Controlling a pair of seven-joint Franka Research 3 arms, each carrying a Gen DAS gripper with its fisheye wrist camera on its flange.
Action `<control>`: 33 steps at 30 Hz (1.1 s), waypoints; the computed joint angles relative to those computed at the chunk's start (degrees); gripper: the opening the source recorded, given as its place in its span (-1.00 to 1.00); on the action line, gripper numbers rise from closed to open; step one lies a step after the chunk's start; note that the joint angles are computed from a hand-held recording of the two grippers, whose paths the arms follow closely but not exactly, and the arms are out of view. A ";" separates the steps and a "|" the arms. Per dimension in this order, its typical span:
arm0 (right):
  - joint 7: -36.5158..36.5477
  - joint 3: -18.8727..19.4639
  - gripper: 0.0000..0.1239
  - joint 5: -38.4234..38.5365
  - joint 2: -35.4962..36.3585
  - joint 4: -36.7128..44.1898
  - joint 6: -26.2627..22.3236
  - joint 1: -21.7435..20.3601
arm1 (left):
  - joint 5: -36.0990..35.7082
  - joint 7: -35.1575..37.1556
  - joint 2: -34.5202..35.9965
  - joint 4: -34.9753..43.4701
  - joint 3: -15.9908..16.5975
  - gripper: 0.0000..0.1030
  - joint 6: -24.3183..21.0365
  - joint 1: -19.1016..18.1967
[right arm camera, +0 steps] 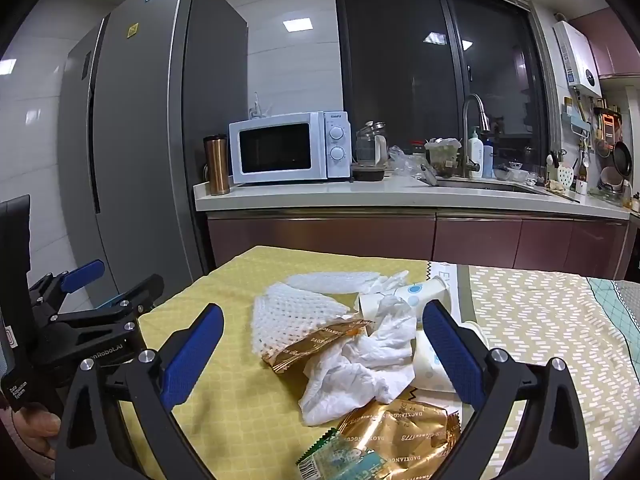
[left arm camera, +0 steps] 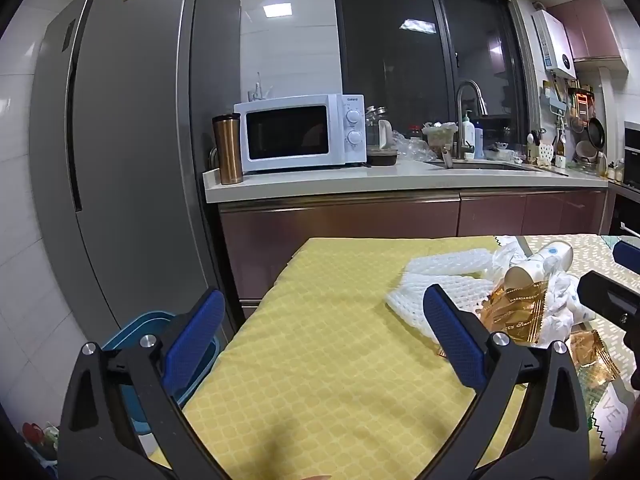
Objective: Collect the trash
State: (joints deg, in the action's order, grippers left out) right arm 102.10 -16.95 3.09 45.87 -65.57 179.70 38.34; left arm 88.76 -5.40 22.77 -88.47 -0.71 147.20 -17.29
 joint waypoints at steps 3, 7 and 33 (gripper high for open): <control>-0.06 0.01 0.55 -0.20 -0.46 -0.55 -0.41 0.06 | -0.41 0.41 0.49 0.69 0.00 0.91 0.15 0.02; -0.32 0.46 0.55 -0.44 -0.73 -0.84 -0.74 -0.20 | -0.57 0.75 -0.05 0.75 -0.07 0.91 -0.08 -0.23; -2.64 5.07 0.55 0.35 -0.25 0.24 -1.38 -3.11 | 5.82 -6.43 -2.66 -3.34 -1.61 0.91 -0.10 1.41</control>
